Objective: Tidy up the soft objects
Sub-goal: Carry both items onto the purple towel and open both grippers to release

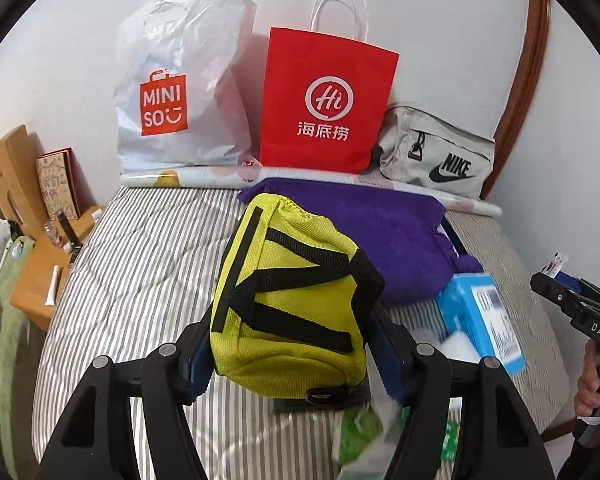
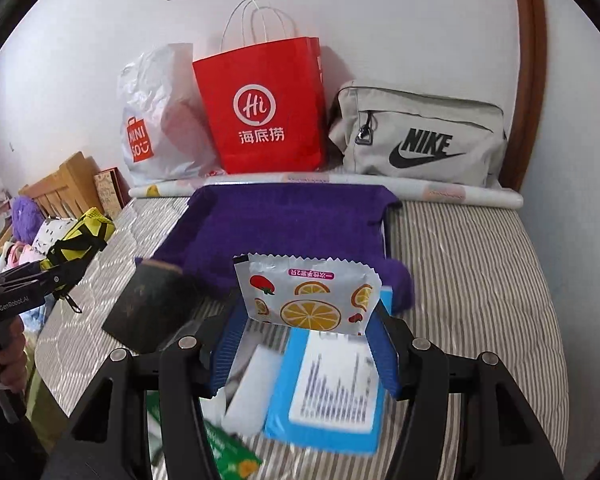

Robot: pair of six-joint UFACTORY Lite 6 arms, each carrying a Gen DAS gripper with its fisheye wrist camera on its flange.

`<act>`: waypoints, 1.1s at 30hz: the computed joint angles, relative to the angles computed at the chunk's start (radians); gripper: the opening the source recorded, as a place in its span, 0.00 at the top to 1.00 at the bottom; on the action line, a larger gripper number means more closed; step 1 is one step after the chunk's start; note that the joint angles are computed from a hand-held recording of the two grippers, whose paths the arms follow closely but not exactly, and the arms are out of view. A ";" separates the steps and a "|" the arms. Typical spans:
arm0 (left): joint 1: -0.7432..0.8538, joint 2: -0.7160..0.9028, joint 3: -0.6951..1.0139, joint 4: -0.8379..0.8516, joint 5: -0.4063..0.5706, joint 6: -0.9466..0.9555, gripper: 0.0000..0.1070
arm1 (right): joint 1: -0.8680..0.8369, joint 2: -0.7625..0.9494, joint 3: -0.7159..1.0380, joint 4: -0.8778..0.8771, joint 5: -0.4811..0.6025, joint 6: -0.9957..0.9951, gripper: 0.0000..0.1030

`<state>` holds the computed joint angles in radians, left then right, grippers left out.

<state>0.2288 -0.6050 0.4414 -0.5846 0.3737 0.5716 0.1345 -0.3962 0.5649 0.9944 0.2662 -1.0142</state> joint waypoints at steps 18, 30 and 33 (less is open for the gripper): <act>-0.083 0.816 0.578 -0.221 -0.085 0.189 0.39 | -0.033 0.730 0.622 -0.039 0.071 -0.045 0.44; -0.138 1.244 1.005 0.076 -0.024 -0.109 0.39 | -0.013 1.107 1.006 -0.477 0.171 0.334 0.44; -0.131 1.306 1.077 0.054 0.010 -0.092 0.39 | -0.009 1.175 1.087 -0.539 0.210 0.380 0.44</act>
<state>0.0975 0.7011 1.5181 -0.5302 0.3839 0.4797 0.1253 0.7791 1.6518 0.4554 0.4760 -0.6338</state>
